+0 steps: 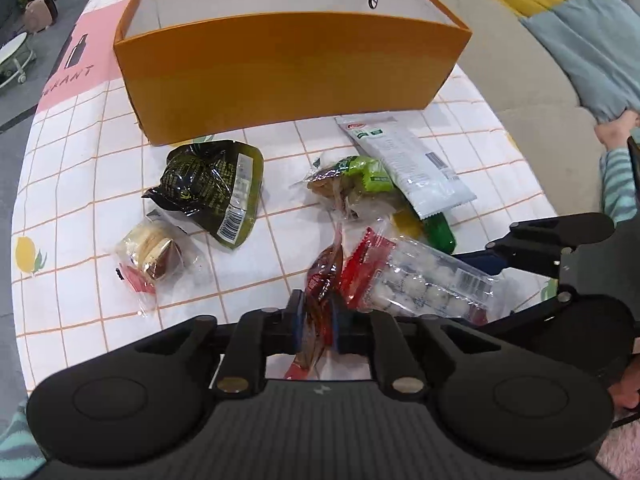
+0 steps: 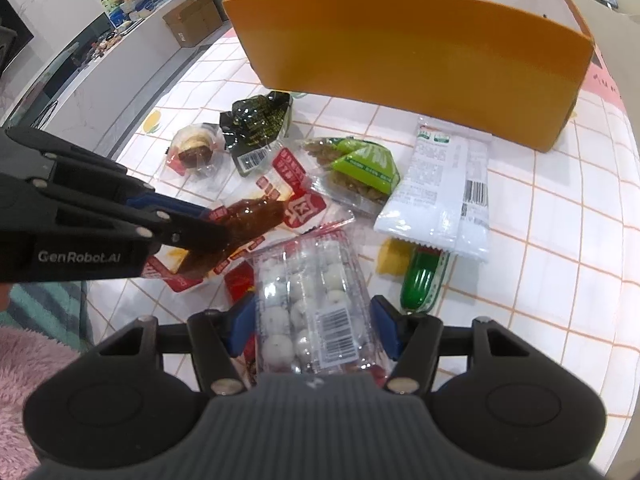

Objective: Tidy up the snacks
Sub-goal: 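Grasp the braised-meat pack with left tool while right tool grasps the quail-egg tray, then carry the meat pack and egg tray over the orange box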

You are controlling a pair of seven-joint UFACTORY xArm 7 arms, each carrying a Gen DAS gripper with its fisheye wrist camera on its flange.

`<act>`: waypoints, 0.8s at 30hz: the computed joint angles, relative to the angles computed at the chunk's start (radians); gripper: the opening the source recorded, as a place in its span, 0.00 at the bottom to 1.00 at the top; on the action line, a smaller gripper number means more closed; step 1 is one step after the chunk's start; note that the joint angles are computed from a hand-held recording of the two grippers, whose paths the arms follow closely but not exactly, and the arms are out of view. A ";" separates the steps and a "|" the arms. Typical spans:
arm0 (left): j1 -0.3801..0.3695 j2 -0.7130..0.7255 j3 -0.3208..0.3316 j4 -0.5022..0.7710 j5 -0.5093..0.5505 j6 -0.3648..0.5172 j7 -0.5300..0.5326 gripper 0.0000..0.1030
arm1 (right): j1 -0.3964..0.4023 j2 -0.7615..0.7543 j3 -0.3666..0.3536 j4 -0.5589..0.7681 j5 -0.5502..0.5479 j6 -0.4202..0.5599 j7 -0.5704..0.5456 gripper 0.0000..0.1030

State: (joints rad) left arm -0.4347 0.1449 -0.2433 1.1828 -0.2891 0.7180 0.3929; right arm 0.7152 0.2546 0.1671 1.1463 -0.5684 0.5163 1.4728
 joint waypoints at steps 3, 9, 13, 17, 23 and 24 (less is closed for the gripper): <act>-0.004 0.027 0.001 0.022 0.022 0.012 -0.002 0.19 | -0.001 -0.003 -0.001 -0.006 0.000 -0.009 0.006 0.57; -0.025 0.067 0.006 0.038 0.104 -0.006 -0.046 0.19 | -0.002 -0.006 -0.001 -0.014 0.002 -0.014 0.005 0.57; -0.007 0.041 -0.004 0.012 0.055 -0.020 -0.027 0.15 | 0.001 -0.017 -0.001 -0.015 -0.011 0.002 0.014 0.56; -0.005 -0.001 -0.001 -0.016 0.044 -0.046 -0.038 0.15 | 0.000 -0.043 0.003 -0.021 -0.041 0.008 0.042 0.55; 0.003 -0.072 0.007 -0.042 -0.007 -0.067 -0.059 0.15 | -0.004 -0.081 0.021 -0.015 -0.085 0.029 0.079 0.53; 0.003 -0.081 0.008 -0.046 -0.016 -0.072 -0.058 0.15 | -0.004 -0.087 0.024 -0.015 -0.097 0.032 0.091 0.53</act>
